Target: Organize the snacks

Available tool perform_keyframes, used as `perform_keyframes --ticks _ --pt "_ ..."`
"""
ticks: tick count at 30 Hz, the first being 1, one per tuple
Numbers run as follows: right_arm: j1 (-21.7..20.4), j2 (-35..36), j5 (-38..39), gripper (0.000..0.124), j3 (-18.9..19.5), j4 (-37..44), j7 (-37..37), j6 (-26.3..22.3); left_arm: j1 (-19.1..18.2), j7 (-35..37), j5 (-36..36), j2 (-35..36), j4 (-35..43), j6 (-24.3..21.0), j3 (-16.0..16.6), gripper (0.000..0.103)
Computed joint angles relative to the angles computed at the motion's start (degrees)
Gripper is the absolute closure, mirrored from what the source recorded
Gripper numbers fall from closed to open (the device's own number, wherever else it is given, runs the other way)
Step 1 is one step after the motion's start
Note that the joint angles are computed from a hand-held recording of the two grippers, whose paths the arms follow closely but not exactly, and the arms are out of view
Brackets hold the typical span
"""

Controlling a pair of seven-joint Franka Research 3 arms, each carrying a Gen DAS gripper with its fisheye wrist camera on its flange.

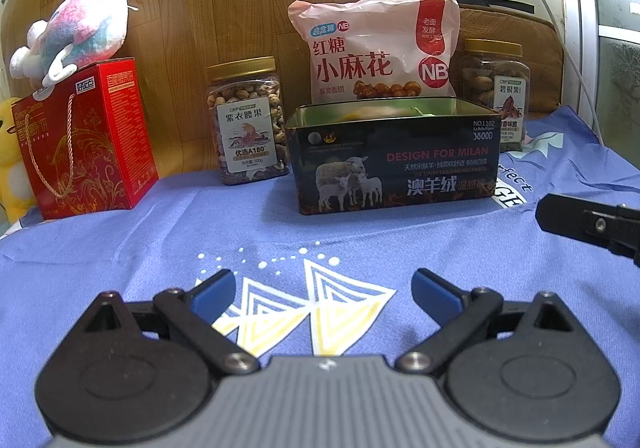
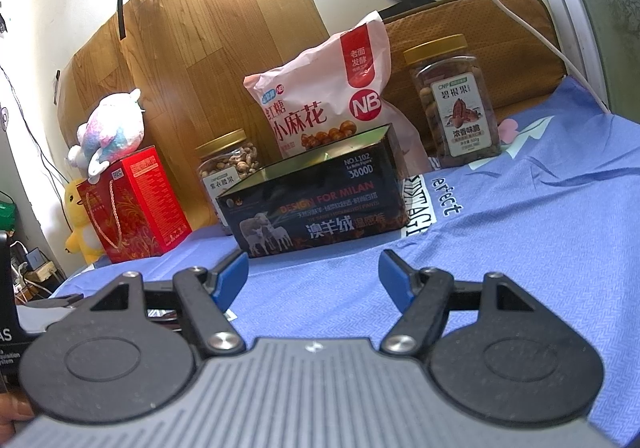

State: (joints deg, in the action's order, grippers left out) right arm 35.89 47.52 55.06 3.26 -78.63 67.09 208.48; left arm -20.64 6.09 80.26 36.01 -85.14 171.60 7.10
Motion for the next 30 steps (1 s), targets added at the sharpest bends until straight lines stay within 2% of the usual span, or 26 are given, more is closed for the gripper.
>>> perform_keyframes --ticks 30 --pt "-0.3 -0.1 -1.2 0.050 0.2 -0.5 1.1 0.1 -0.1 -0.1 0.1 0.1 0.1 0.2 0.2 0.004"
